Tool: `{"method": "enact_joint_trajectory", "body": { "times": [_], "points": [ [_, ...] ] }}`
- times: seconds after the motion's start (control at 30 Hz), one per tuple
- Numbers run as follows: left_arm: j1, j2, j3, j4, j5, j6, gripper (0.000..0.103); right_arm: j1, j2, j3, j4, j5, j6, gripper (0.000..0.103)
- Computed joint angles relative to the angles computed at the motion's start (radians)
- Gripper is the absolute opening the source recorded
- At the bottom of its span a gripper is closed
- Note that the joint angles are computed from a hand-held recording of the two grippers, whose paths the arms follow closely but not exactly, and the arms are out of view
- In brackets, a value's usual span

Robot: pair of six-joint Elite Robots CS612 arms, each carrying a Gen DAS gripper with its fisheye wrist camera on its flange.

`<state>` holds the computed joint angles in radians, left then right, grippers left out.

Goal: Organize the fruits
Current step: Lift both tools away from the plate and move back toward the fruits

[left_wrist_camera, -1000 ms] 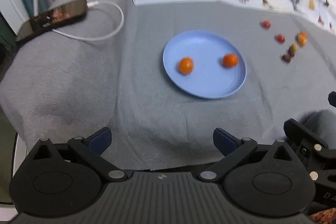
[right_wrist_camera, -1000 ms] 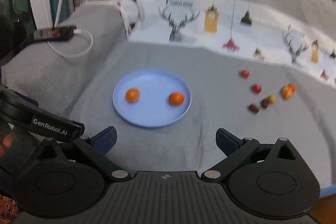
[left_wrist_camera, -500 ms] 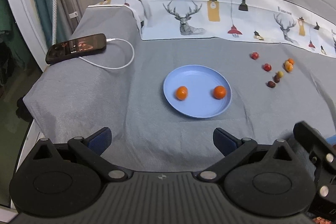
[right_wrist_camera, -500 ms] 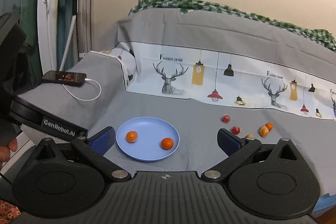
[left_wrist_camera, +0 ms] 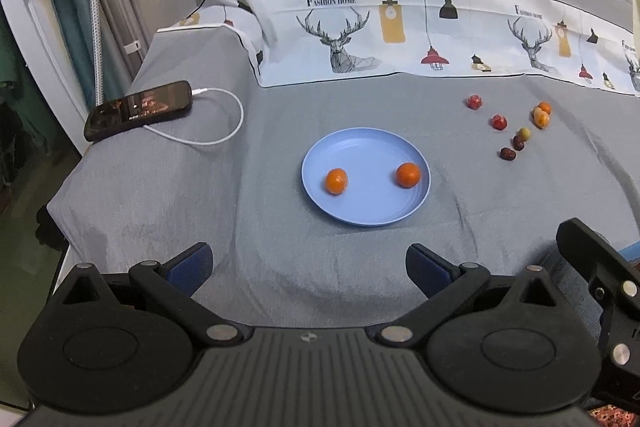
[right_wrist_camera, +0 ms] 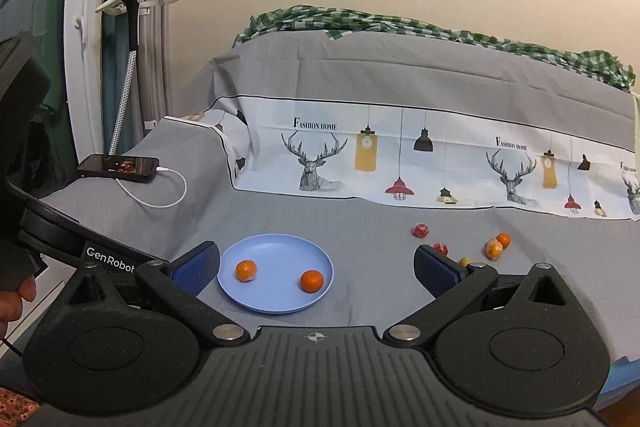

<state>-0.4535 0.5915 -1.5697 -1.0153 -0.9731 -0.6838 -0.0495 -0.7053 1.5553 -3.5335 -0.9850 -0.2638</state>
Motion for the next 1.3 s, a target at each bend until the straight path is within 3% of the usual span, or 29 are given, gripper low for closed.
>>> {"method": "enact_joint_trajectory", "body": {
  "times": [0.63, 0.93, 1.13, 1.3],
  "points": [
    [0.043, -0.026, 0.077, 0.037, -0.052, -0.03, 0.103, 0.012, 0.033, -0.082, 0.22, -0.005, -0.024, 0.102],
    [0.06, -0.056, 0.151, 0.035, -0.081, -0.028, 0.103, 0.013, 0.073, -0.157, 0.301, -0.043, 0.038, 0.102],
    [0.074, -0.102, 0.277, -0.002, -0.125, 0.006, 0.103, 0.01, 0.125, -0.248, 0.365, -0.124, 0.107, 0.102],
    [0.09, -0.178, 0.475, -0.155, -0.188, 0.08, 0.103, 0.005, 0.205, -0.396, 0.417, -0.25, 0.183, 0.102]
  ]
}}
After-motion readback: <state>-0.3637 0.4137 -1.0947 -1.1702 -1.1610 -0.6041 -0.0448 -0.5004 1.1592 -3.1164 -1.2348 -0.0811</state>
